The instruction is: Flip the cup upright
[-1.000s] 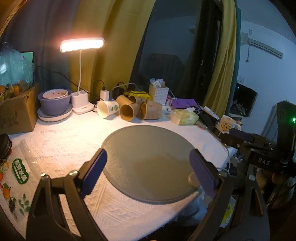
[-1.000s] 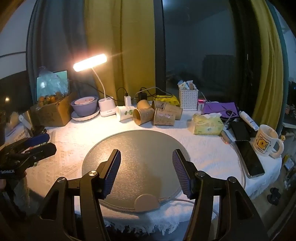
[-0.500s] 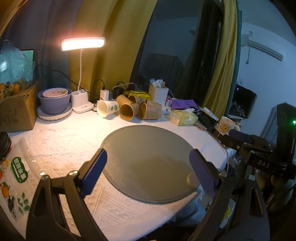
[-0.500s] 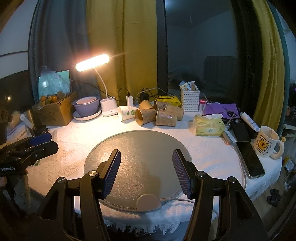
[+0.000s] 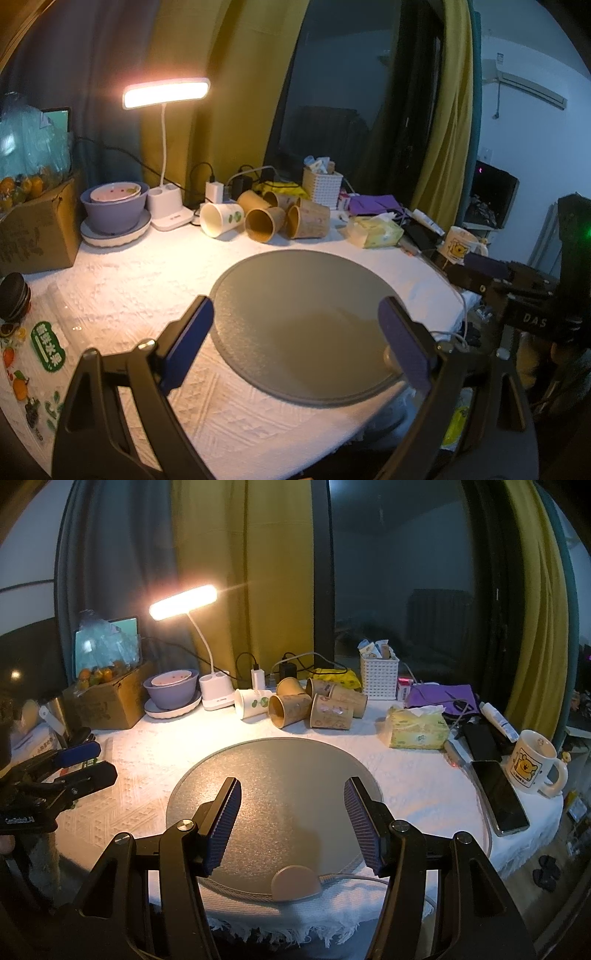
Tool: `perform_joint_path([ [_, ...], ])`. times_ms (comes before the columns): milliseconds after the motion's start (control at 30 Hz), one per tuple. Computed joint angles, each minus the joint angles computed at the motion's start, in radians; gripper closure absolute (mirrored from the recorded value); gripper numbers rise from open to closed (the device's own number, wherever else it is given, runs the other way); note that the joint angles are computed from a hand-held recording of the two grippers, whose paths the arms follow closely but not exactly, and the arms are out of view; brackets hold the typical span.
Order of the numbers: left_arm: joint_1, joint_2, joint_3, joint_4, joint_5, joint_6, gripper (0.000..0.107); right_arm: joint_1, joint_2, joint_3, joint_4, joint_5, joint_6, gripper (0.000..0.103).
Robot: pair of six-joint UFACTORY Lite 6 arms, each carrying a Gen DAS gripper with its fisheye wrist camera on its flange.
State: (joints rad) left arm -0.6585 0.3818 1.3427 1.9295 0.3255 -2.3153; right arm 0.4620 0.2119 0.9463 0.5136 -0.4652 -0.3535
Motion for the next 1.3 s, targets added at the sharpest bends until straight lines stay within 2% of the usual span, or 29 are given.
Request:
perform_joint_path([
  [1300, 0.002, 0.045, 0.053, -0.027, -0.006, 0.071, 0.015, -0.007, 0.019, 0.015, -0.009, 0.008, -0.001, 0.042],
])
